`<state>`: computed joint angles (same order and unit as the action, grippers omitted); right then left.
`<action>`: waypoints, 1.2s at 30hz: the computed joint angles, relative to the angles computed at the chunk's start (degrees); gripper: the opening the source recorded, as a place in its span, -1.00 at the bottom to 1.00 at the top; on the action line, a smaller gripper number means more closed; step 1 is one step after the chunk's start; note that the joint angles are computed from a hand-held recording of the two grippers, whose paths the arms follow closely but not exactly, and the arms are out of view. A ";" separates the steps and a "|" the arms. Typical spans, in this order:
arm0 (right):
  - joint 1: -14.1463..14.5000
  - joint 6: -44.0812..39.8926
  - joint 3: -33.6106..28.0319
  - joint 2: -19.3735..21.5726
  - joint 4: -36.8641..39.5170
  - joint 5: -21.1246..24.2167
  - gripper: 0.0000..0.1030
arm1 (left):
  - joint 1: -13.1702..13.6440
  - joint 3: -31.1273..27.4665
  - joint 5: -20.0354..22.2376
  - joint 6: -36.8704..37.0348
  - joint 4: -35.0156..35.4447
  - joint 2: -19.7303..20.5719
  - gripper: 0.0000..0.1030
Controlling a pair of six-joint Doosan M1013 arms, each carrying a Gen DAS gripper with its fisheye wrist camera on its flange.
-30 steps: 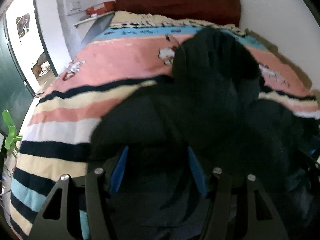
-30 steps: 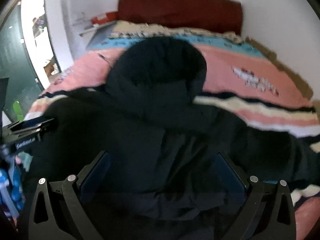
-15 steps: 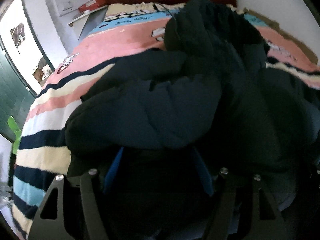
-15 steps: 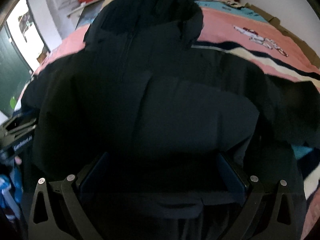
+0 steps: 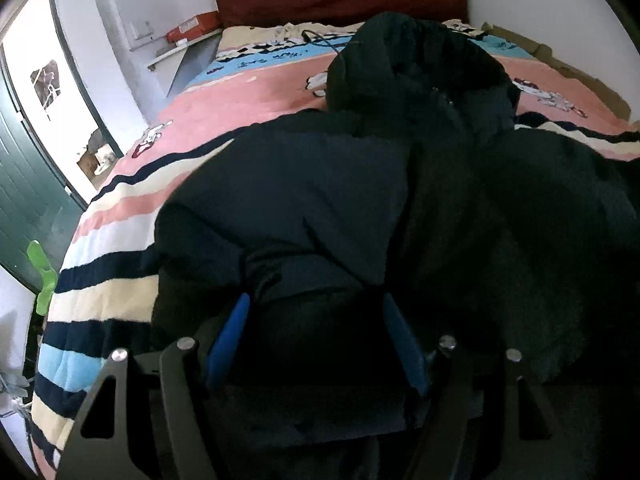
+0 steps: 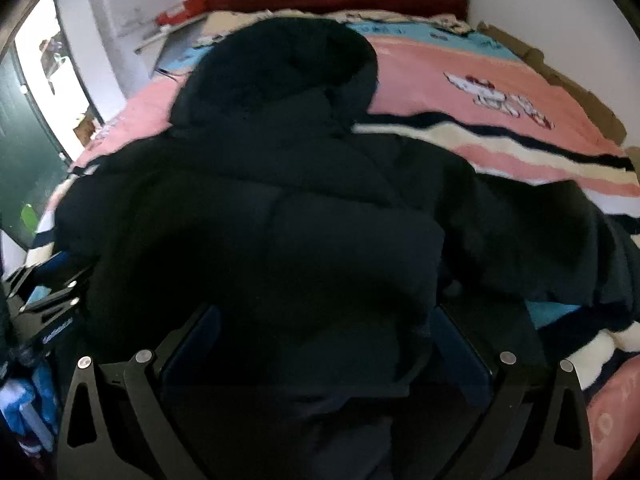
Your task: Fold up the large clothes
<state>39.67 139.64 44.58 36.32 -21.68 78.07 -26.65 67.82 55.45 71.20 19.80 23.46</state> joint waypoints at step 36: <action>-21.15 34.11 46.66 -33.82 -6.00 -6.14 0.96 | -0.25 11.68 -2.12 -17.53 2.06 -8.22 0.32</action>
